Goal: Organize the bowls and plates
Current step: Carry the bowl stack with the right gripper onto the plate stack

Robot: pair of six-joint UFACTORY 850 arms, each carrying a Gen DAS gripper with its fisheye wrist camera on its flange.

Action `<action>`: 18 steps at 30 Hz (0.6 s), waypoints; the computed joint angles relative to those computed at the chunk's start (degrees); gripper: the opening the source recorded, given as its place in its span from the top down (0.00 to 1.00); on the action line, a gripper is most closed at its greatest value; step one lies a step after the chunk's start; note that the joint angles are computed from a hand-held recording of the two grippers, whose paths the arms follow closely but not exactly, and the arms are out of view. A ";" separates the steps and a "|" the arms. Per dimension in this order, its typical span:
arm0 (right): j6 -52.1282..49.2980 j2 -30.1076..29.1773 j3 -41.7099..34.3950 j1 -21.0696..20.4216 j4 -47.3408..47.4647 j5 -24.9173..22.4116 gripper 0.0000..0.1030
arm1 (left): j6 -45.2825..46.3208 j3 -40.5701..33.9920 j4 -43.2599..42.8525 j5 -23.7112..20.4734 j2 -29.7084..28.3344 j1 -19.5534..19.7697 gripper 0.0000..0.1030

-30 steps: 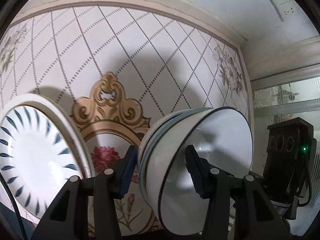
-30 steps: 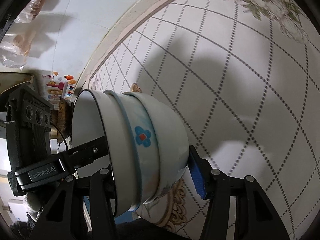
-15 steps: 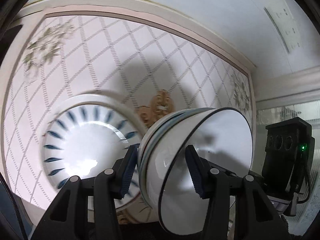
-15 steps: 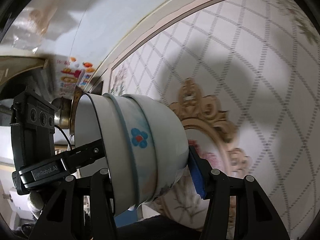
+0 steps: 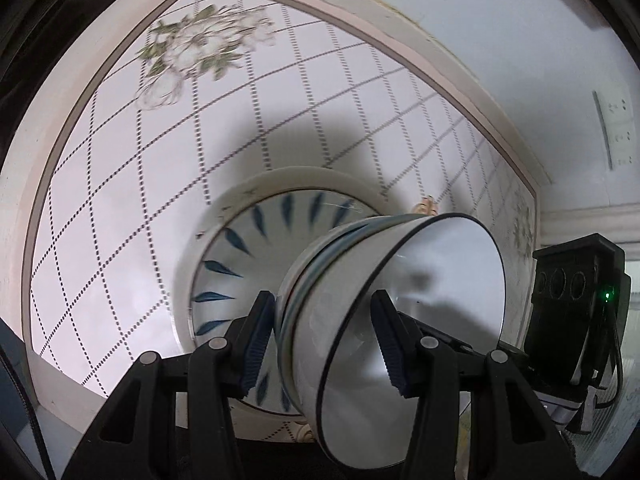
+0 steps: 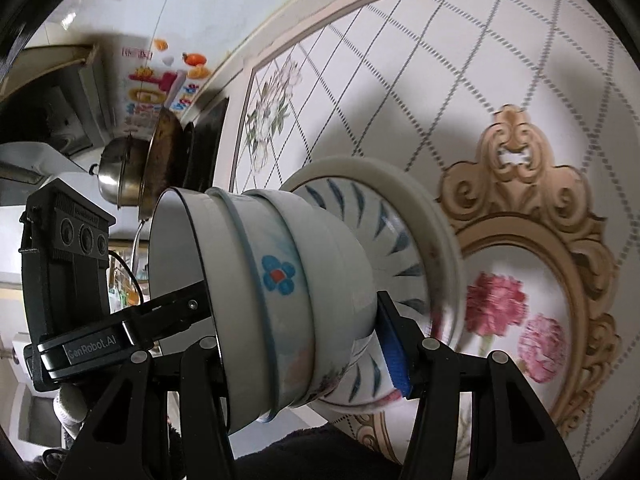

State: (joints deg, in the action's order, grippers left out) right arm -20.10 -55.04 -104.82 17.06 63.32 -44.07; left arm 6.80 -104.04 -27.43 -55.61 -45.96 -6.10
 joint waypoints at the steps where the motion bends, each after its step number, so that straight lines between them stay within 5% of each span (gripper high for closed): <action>1: 0.48 -0.58 -0.77 0.17 -0.49 -0.12 0.45 | -0.08 -0.24 -0.05 -0.15 -0.35 0.33 0.54; 18: 8.61 -5.49 -8.11 1.52 -6.30 -0.83 0.45 | 1.01 -2.72 0.79 -1.49 -3.08 0.82 0.55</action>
State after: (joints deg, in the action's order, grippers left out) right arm -11.49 -60.54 -112.94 18.58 57.02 -44.90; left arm 7.81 -106.76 -26.64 -57.10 -49.05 -5.29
